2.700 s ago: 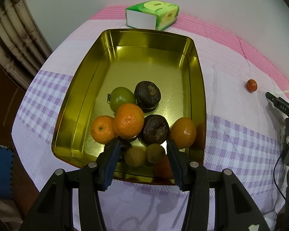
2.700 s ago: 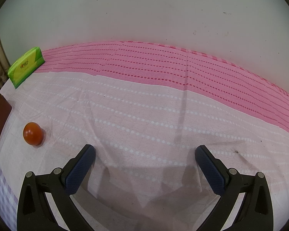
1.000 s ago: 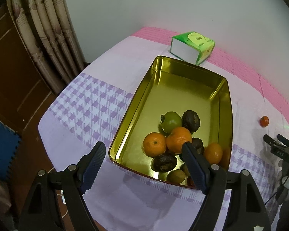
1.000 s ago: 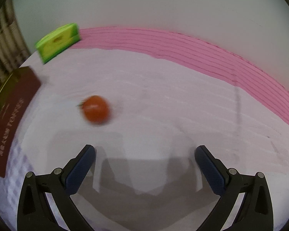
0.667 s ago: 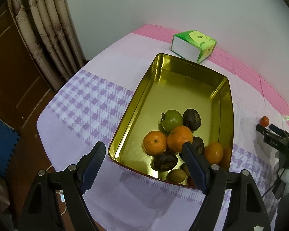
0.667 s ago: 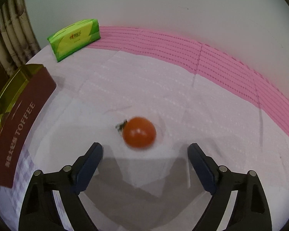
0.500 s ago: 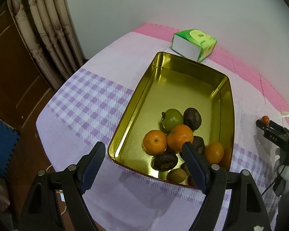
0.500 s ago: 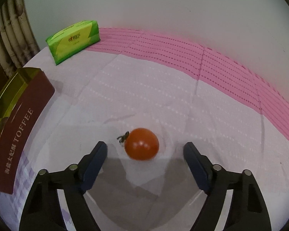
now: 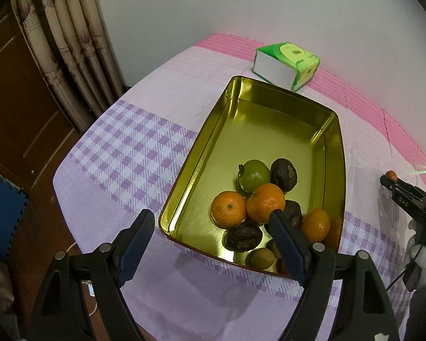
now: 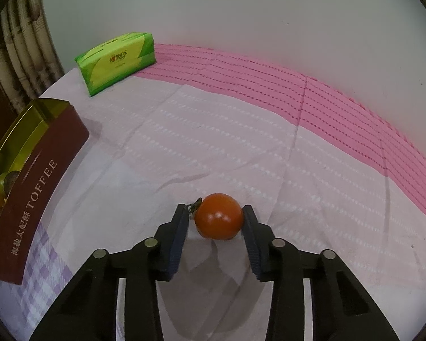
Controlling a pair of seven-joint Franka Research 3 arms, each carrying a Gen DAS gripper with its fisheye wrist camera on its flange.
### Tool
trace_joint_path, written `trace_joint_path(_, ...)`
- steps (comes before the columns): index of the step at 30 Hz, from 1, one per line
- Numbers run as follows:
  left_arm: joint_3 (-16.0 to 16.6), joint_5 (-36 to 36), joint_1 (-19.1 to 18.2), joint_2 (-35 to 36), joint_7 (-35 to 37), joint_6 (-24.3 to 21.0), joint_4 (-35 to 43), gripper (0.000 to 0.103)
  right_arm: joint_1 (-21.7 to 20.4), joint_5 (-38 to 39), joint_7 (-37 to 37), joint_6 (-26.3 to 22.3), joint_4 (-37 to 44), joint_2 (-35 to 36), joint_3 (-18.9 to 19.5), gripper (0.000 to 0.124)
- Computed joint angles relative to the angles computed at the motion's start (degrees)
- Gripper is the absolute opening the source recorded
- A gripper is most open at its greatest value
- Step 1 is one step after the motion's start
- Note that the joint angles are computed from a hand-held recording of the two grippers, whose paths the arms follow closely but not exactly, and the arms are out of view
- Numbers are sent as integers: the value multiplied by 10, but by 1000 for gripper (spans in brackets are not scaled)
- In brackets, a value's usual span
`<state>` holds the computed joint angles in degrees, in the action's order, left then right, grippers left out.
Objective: Organize fruits
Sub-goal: 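Close the right gripper on the red cherry tomato and lift it, then carry the red cherry tomato into the tin tray and open the right gripper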
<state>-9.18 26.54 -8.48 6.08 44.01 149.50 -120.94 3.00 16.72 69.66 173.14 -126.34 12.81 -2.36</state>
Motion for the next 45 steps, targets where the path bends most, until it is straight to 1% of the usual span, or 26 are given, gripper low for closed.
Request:
trace_joint_path(1, 0, 1, 0, 0, -2, 1, -1, 80, 0, 0, 1, -2, 1, 0, -1, 34)
trace_joint_path(3, 1, 4, -1, 0, -6, 2, -2, 80, -5, 9, -4, -6, 3, -1, 4, 34)
trace_joint_path(8, 1, 4, -1, -1, -7, 1, -2, 80, -2, 10, -2, -7, 0, -3, 3, 34)
trace_joint_path(11, 0, 4, -1, -1, -7, 1, -2, 80, -11, 30, -15, -9, -3, -8, 14, 34)
trace_joint_path(12, 0, 3, -1, 0, -7, 0, -1, 82, -10, 31, -15, -7, -6, -10, 14, 34)
trace_joint_path(14, 0, 4, -1, -2, -8, 0, -3, 85, -16, 49, -30, -9, -10, -17, 23, 34)
trace_joint_path(22, 0, 9, -1, -4, -15, 4, -7, 87, -24, 147, -116, -20, -27, -53, 51, 34)
trace_joint_path(28, 0, 11, 0, -11, -24, 8, -14, 89, 3, 215, -177, -36, -30, -82, 54, 34)
trace_joint_path(32, -1, -1, 2, -19, -20, 11, -19, 90, 27, 256, -217, -48, -29, -101, 55, 34)
trace_joint_path(35, -1, -27, 8, -30, -6, 20, -29, 91, 46, 288, -248, -60, -26, -111, 56, 34)
trace_joint_path(38, 0, -27, 11, -41, -8, 15, -35, 91, 64, 310, -271, -75, -21, -118, 56, 34)
trace_joint_path(41, 2, -43, 18, -52, 2, 11, -43, 92, 81, 319, -282, -86, -14, -116, 58, 34)
trace_joint_path(45, 3, -25, 22, -61, -2, -3, -46, 92, 98, 313, -279, -96, -9, -110, 63, 34)
